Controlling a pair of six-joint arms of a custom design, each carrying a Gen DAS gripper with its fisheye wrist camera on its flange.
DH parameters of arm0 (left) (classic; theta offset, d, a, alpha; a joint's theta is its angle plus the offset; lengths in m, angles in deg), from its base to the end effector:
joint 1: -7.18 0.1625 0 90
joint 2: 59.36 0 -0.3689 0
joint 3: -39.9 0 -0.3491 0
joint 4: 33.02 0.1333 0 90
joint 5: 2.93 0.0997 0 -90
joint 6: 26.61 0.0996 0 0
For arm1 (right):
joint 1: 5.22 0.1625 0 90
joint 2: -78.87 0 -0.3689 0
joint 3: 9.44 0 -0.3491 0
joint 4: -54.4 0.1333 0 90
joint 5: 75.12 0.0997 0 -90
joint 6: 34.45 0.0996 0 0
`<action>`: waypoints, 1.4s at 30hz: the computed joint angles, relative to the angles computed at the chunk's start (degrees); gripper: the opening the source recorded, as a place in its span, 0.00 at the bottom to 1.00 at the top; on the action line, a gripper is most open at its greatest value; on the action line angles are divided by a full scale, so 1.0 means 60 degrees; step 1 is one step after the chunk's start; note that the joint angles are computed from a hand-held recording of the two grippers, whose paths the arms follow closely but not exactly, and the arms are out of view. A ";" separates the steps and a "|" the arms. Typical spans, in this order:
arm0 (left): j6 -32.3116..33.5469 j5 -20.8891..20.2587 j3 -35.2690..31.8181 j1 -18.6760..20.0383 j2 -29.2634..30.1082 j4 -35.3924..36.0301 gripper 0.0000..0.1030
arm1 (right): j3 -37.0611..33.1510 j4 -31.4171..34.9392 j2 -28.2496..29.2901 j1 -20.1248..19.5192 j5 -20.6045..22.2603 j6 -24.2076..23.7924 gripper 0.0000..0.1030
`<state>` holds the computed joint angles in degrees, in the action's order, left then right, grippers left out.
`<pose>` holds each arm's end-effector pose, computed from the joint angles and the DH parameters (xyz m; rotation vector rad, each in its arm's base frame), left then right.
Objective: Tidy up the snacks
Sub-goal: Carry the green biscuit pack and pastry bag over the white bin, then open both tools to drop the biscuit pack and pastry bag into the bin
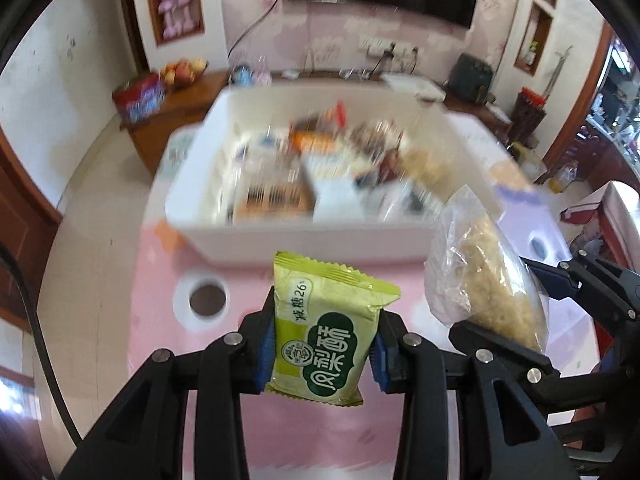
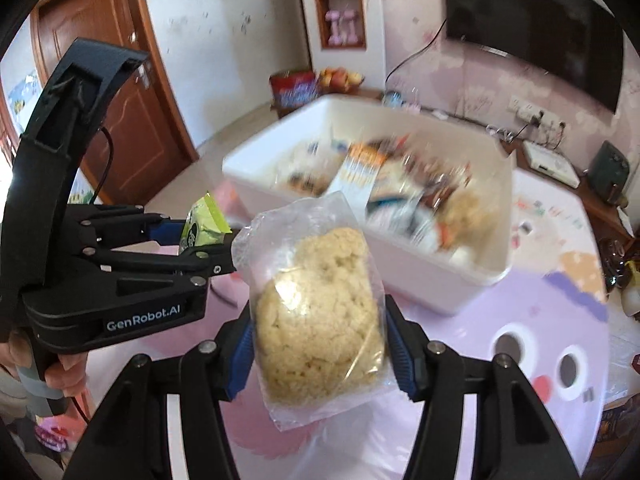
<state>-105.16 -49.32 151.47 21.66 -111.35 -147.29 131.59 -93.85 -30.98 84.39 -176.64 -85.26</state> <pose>-0.3790 -0.3065 0.0356 0.2307 2.2944 -0.7285 0.1113 -0.3074 0.2872 1.0991 -2.4897 0.4721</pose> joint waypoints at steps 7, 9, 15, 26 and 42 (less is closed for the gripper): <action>0.0672 0.0953 -0.1900 0.0086 0.0215 0.1677 0.35 | -0.1612 0.0537 0.0387 0.0898 0.0119 0.1080 0.56; 0.0836 0.1234 -0.2434 0.0206 0.0329 0.2038 0.35 | -0.2110 0.0474 0.0739 0.1144 0.0034 0.1433 0.56; 0.1006 0.2162 -0.3781 0.0769 0.0806 0.2956 0.36 | -0.3377 -0.0134 0.1983 0.1679 -0.0278 0.2131 0.56; 0.1656 0.2347 -0.4304 0.2155 0.1259 0.1608 0.36 | -0.5057 -0.0601 0.4292 0.1515 -0.0889 0.3476 0.56; 0.2251 0.1935 -0.4557 0.3353 0.2220 0.0878 0.57 | -0.5304 -0.1654 0.5732 0.1241 -0.1690 0.3373 0.56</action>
<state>-91.65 -37.70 124.13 41.78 -98.03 -142.02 99.77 -103.77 3.41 91.84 -186.79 -65.02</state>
